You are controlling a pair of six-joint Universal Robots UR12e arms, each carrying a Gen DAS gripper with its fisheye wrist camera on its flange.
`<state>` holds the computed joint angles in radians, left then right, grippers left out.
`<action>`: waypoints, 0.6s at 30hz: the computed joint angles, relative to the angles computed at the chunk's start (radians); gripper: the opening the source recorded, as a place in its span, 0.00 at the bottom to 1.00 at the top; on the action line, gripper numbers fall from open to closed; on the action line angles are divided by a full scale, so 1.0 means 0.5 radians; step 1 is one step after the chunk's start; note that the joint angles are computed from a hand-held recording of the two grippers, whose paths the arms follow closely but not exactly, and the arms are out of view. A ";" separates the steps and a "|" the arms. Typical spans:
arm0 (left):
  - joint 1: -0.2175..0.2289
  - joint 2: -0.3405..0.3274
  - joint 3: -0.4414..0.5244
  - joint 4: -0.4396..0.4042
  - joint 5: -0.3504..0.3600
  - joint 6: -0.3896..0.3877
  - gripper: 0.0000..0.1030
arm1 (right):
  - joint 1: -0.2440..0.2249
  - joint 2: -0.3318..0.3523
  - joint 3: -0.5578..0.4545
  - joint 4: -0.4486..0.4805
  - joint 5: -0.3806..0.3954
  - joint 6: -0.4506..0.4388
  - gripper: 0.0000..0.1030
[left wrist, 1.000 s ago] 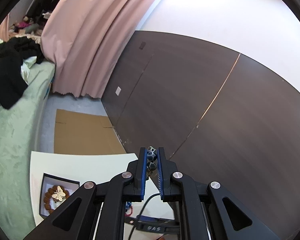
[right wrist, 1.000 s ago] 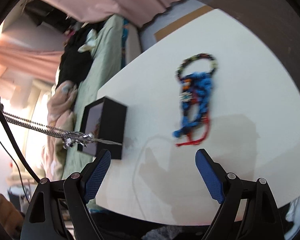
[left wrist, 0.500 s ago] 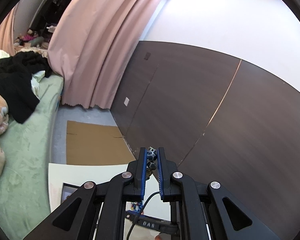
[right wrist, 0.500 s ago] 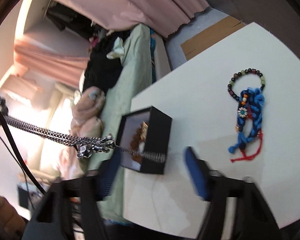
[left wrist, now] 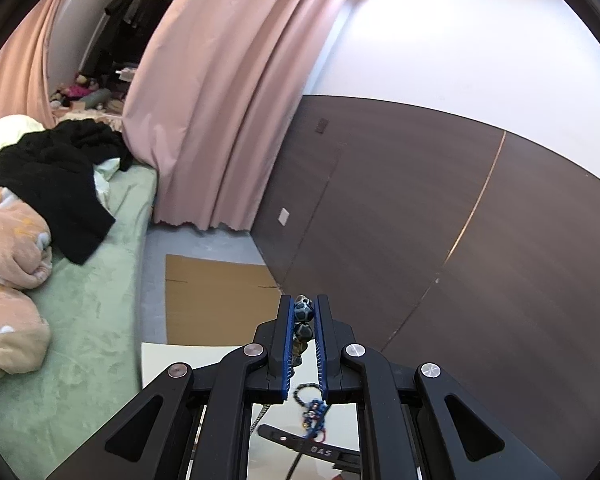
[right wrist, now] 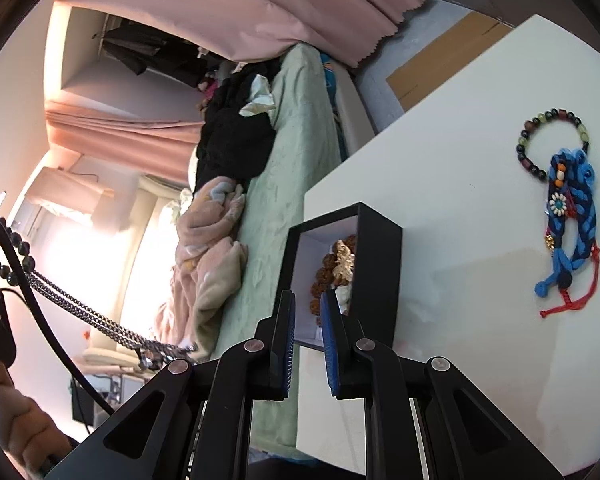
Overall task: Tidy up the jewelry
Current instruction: 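Lift the silver chain piece high with the left tool, then lower the silver chain into the black box and open the left tool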
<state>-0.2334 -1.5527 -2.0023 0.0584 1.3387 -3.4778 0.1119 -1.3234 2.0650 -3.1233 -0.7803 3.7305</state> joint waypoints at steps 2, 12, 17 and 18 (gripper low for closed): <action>0.005 -0.001 0.005 -0.003 0.011 0.006 0.10 | -0.008 -0.010 0.008 0.014 -0.025 0.009 0.17; 0.003 -0.088 0.029 -0.021 0.076 -0.047 0.10 | -0.076 -0.096 0.068 0.130 -0.147 0.007 0.49; 0.014 -0.176 0.028 -0.092 0.070 -0.215 0.11 | -0.126 -0.178 0.110 0.219 -0.285 -0.055 0.65; 0.017 -0.188 0.031 -0.117 0.050 -0.241 0.12 | -0.138 -0.197 0.121 0.240 -0.329 -0.064 0.65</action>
<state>-0.2249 -1.6469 -1.9867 -0.0004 1.3639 -3.5982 0.0428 -1.4221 2.1253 -3.0035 -0.9447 3.6984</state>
